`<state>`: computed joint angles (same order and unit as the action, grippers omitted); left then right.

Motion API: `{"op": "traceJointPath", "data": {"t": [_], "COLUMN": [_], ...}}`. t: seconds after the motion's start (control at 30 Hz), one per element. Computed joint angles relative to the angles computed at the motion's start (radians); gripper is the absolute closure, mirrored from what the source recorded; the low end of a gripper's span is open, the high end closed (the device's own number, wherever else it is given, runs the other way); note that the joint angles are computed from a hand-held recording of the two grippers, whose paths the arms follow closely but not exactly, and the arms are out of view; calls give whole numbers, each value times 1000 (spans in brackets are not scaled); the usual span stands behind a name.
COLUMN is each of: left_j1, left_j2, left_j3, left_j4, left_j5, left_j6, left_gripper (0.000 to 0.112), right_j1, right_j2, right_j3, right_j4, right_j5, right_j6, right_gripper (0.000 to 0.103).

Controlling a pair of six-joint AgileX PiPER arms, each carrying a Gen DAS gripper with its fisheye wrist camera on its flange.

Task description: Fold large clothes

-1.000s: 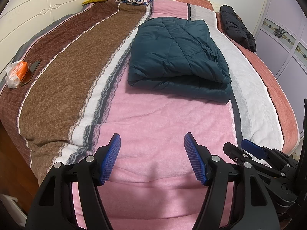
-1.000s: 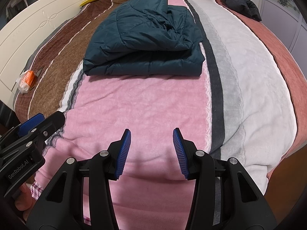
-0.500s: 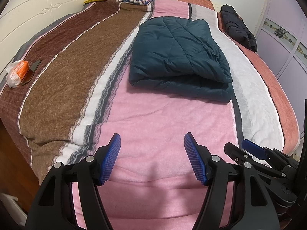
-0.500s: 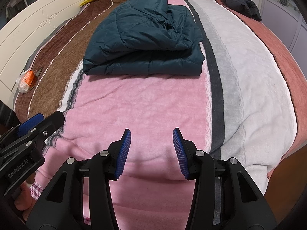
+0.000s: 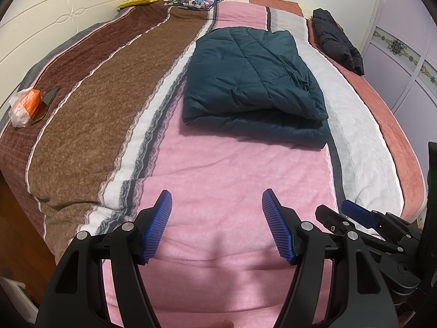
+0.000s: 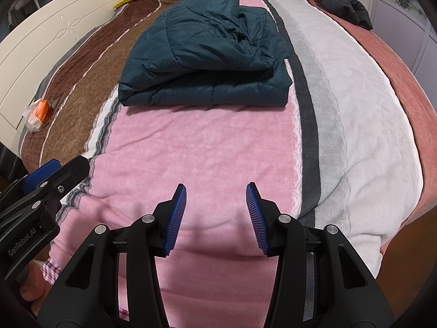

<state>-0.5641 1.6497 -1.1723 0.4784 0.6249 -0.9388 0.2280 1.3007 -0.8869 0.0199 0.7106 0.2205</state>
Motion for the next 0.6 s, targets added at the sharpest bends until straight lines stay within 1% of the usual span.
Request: {"op": "traceJointPath", "data": {"t": [0.5,0.6], "left_j1": [4,6], "left_j2": [-1,4], "left_j3": [-1,-7], "left_j4": [-10,-21], "left_j5": [3,11], "left_j6": [7,18], "left_gripper": [46,46], "right_j1": [4,-14], "right_j2": [-8,4], "right_j3": [19,7], "right_j4": [1,21], "right_j5": [-2,3], "right_j6": [-2,-36], "right_gripper": [57,57]}}
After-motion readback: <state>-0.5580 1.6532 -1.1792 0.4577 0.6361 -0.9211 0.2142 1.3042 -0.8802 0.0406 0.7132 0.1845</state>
